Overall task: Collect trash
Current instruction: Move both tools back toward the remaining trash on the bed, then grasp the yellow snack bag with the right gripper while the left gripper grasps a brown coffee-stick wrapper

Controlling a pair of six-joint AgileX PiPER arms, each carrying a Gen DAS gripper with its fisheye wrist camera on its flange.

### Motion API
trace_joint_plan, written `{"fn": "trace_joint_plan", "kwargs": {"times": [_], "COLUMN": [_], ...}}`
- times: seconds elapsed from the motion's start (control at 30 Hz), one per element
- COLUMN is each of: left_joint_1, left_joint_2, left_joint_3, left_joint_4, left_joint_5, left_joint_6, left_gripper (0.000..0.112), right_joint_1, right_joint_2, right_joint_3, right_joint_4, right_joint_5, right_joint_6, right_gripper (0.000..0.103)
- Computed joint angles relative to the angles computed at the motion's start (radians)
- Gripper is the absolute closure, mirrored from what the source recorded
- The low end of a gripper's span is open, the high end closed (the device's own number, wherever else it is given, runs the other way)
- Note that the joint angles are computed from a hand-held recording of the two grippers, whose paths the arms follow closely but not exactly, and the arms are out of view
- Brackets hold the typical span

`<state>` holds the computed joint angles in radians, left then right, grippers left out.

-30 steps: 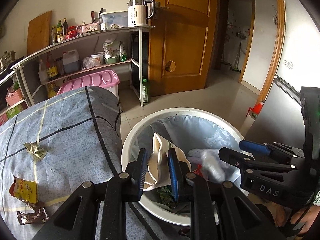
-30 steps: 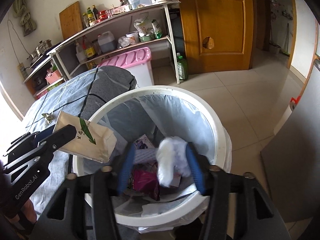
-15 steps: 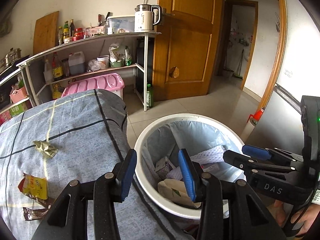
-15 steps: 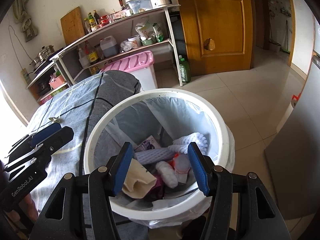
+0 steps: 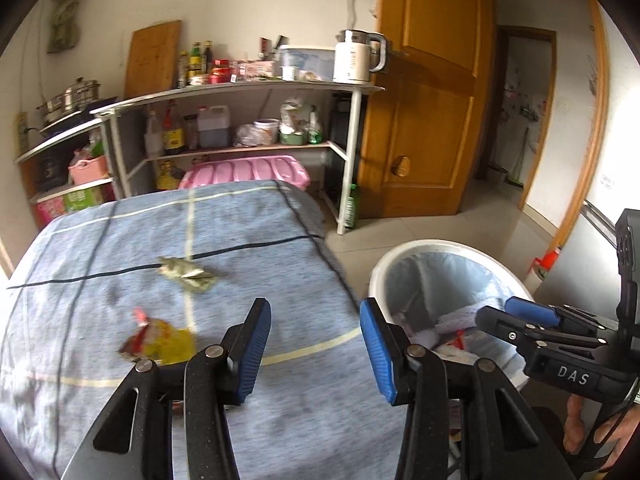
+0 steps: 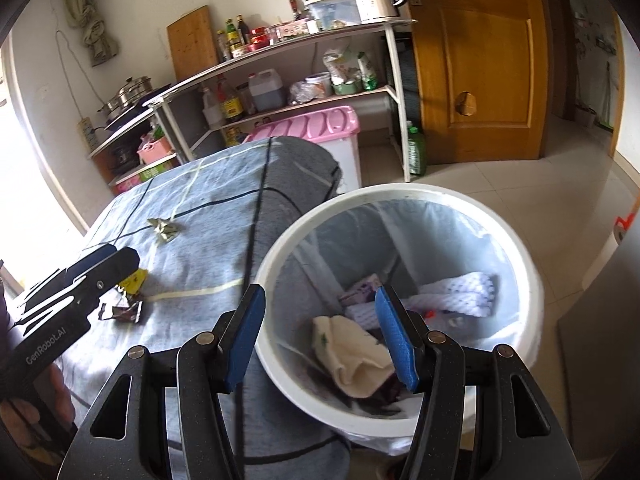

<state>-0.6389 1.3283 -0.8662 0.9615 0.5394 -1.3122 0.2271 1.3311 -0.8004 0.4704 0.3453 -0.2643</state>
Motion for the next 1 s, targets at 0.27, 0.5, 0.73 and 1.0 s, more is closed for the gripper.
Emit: {"fn": "trace_joint_plan", "kwargs": {"times": [0.27, 0.5, 0.73, 1.0], "left_joint_1": [0.133, 0.289, 0.423, 0.502], "left_joint_2": [-0.135, -0.215, -0.237, -0.14], "left_joint_3": [0.12, 0.21, 0.272, 0.271], "left_joint_4": [-0.03, -0.144, -0.278, -0.451], "left_joint_5": [-0.004, -0.057, -0.115, -0.188], "left_joint_6": [0.041, 0.185, 0.359, 0.583], "left_gripper": [0.066, 0.066, 0.058, 0.058], "right_joint_1": [0.136, 0.221, 0.297, 0.371], "right_joint_2": [0.052, 0.093, 0.161, 0.234], "right_joint_3": [-0.042, -0.077, -0.144, -0.223], "right_joint_4": [-0.108, -0.168, -0.229, -0.31], "right_joint_5": [-0.026, -0.038, -0.04, -0.028], "right_joint_6": [0.145, 0.219, 0.288, 0.373], "right_gripper": [0.045, 0.045, 0.045, 0.045]}}
